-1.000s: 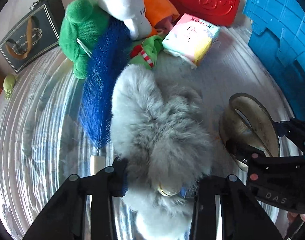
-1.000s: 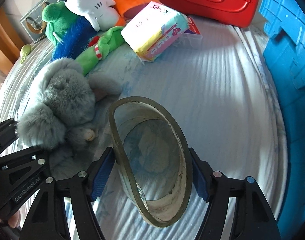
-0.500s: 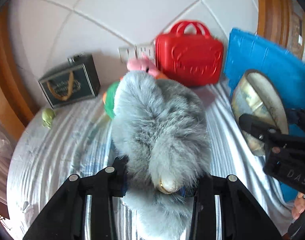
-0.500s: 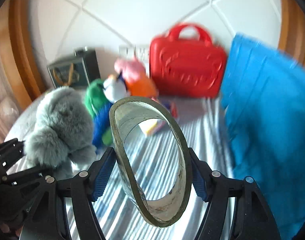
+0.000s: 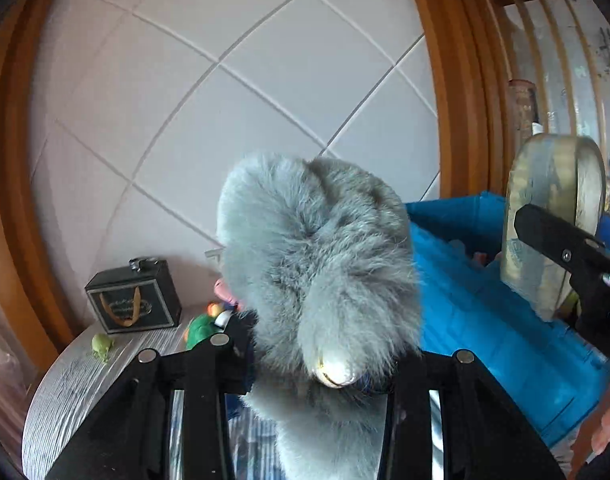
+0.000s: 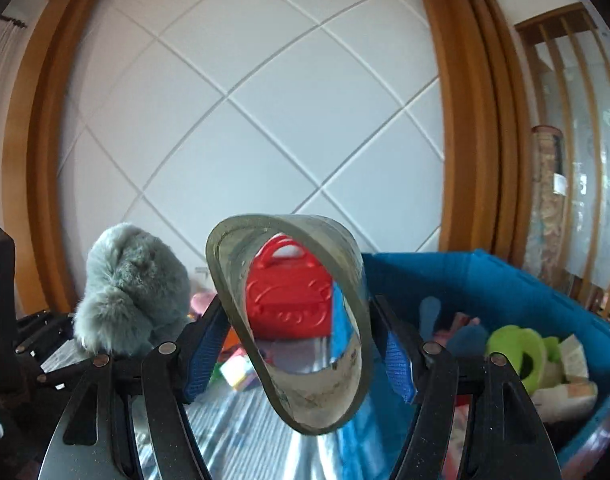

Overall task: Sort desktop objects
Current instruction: 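Carry plush and tape roll into the blue bin and open both tools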

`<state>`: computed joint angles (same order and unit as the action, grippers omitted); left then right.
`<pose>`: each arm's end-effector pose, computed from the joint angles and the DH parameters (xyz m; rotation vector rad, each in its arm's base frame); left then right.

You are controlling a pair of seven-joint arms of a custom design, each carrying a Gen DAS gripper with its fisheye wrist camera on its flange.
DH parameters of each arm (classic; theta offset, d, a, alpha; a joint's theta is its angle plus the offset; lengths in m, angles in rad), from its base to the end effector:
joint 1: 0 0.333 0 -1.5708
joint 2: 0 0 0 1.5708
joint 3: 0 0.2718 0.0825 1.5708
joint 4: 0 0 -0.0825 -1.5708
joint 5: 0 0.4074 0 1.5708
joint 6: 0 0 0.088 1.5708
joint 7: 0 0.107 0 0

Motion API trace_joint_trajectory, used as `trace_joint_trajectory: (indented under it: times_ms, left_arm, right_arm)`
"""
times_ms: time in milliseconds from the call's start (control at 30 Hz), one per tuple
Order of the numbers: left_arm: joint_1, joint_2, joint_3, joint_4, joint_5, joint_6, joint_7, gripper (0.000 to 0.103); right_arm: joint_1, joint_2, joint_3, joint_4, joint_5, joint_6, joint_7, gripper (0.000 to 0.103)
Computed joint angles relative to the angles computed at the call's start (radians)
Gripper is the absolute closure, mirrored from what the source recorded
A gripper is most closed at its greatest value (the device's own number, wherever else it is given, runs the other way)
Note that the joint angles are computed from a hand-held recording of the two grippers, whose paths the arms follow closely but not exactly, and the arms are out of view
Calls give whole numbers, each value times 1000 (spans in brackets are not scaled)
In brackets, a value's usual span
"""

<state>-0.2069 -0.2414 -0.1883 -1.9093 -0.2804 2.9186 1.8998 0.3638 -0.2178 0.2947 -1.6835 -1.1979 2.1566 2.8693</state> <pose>0.5174 -0.2120 0.7048 -1.0587 1.8301 -1.2573 0.4490 0.3271 0.7367 -1.2014 1.5777 -1.3046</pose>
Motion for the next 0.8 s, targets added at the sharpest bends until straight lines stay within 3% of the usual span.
trace_joint_trajectory:
  times_ms: [200, 367, 600, 800]
  left_arm:
    - [-120, 26, -32, 94, -88, 20, 88, 67]
    - [-173, 87, -84, 186, -88, -68, 87, 67]
    - [-195, 125, -160, 233, 97, -201, -67, 67]
    - [-214, 207, -161, 328, 214, -324, -176, 67]
  right_arm:
    - [-69, -242, -4, -194, 25, -69, 41, 34]
    - [-125, -391, -21, -298, 108, -93, 9, 34]
    - [-187, -532, -44, -402, 224, -95, -53, 34]
    - [-232, -547, -50, -429, 318, -49, -119, 34]
